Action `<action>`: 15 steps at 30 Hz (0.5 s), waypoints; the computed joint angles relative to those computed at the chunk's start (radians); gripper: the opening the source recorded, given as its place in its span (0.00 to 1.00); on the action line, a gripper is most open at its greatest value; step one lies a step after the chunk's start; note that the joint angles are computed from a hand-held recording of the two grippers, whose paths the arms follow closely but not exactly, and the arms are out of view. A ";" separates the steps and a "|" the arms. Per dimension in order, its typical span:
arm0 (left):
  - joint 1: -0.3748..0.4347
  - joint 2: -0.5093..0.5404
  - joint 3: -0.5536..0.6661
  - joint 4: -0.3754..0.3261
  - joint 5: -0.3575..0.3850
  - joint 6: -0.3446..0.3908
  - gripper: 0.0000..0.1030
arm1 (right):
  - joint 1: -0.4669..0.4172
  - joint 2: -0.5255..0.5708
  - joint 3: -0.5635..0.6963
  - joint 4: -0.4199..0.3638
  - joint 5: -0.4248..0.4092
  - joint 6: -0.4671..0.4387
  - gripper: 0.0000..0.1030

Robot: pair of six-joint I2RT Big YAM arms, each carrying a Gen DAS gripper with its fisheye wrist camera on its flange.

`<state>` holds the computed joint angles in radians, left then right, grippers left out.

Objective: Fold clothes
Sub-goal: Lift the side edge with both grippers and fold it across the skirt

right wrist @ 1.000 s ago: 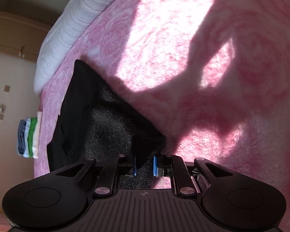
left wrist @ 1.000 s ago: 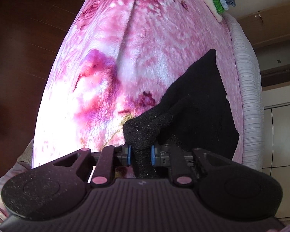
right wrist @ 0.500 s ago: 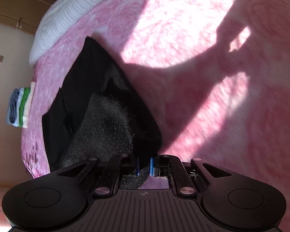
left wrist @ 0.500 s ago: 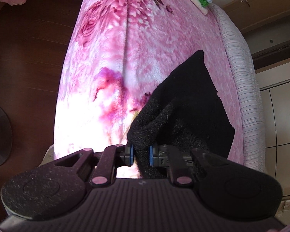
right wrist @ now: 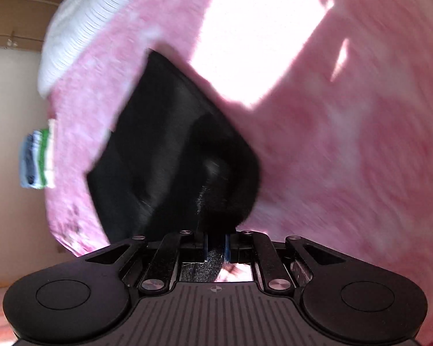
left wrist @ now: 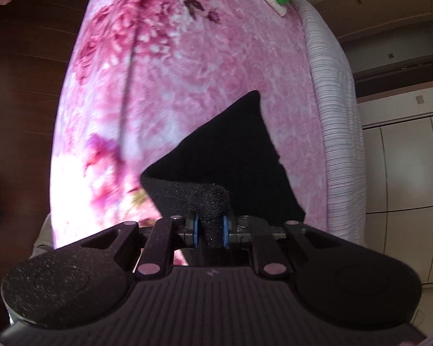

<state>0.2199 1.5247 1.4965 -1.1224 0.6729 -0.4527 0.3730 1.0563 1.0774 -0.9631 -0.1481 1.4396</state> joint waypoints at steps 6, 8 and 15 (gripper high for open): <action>-0.113 0.250 0.288 0.124 0.054 -0.154 0.20 | -0.147 0.225 0.214 0.107 0.010 -0.129 0.10; -0.140 0.332 0.394 0.151 0.048 -0.193 0.28 | -0.174 0.302 0.276 0.157 0.039 -0.150 0.17; -0.165 0.516 0.661 0.085 -0.019 0.007 0.37 | -0.170 0.431 0.388 0.190 0.207 -0.431 0.41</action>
